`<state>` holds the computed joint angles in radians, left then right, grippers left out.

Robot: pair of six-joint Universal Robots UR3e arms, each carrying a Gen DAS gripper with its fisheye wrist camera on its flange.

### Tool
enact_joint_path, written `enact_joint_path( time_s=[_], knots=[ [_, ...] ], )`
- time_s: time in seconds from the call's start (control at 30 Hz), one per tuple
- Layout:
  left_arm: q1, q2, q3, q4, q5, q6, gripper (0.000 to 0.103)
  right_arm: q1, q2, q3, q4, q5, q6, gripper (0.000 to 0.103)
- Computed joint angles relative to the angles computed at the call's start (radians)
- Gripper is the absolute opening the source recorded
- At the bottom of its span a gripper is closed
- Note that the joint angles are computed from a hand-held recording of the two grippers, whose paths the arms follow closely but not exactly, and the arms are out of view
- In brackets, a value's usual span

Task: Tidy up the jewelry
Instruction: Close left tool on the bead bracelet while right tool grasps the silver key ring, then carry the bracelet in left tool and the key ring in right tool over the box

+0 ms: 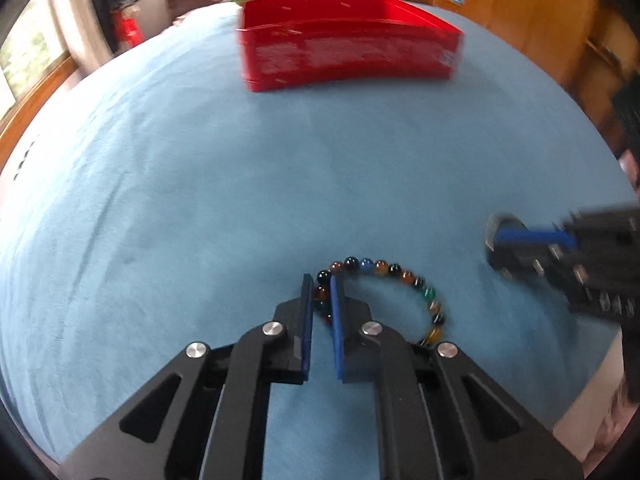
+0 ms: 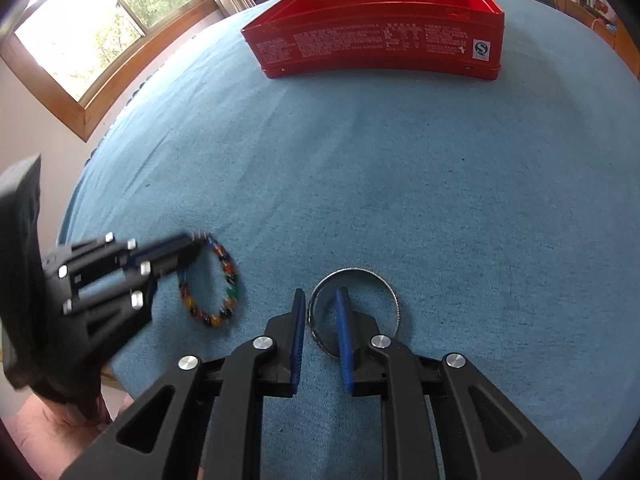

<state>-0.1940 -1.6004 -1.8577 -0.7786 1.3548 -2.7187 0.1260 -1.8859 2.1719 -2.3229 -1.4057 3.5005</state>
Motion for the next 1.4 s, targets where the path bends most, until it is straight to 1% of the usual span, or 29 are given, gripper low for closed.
enact_joint_path(
  time_s=[0.1,0.23,0.27,0.37,0.53,0.67,0.73,0.77,0.8,0.87,0.93,1.13,1.27,1.4],
  knots=[
    [0.012,-0.059,0.054,0.012,-0.004,-0.05,0.006,0.029,0.021,-0.025,0.01,-0.03,0.002,0.016],
    [0.013,-0.078,0.076,0.007,-0.002,-0.051,0.007,0.032,0.014,-0.029,0.035,-0.028,-0.006,0.016],
    [0.008,-0.079,0.075,0.011,0.005,-0.046,0.009,0.035,0.011,-0.031,0.044,-0.031,-0.007,0.016],
    [0.01,-0.059,0.051,0.018,0.008,-0.04,0.009,0.05,0.009,-0.043,0.071,-0.044,-0.008,0.016],
    [-0.002,-0.072,0.056,0.032,0.021,-0.044,0.009,0.08,0.023,-0.07,0.101,-0.071,0.001,0.017],
    [-0.016,-0.083,0.056,0.051,0.029,-0.055,0.008,0.128,0.069,-0.103,0.102,-0.125,0.013,0.016],
    [-0.015,-0.083,0.058,0.045,0.028,-0.057,0.008,0.159,0.097,-0.127,0.1,-0.168,0.022,0.012],
    [-0.015,-0.083,0.064,0.035,0.027,-0.06,0.007,0.168,0.107,-0.133,0.097,-0.178,0.023,0.006],
    [-0.011,-0.083,0.07,0.025,0.023,-0.062,0.007,0.171,0.114,-0.138,0.095,-0.181,0.022,0.004],
    [-0.006,-0.085,0.082,0.008,0.016,-0.063,0.006,0.161,0.116,-0.14,0.091,-0.173,0.016,0.003],
    [0.004,-0.085,0.09,-0.008,0.002,-0.061,0.006,0.134,0.104,-0.13,0.082,-0.142,0.003,0.002],
    [0.07,-0.062,0.128,-0.1,-0.108,-0.035,0.006,0.038,0.013,-0.094,0.061,-0.06,-0.033,0.002],
    [0.09,-0.052,0.167,-0.14,-0.148,-0.022,0.006,-0.005,-0.009,-0.115,0.069,-0.052,-0.052,0.002],
    [0.082,-0.063,0.218,-0.154,-0.158,-0.032,0.006,-0.048,-0.007,-0.152,0.095,-0.05,-0.074,0.002]
  ],
)
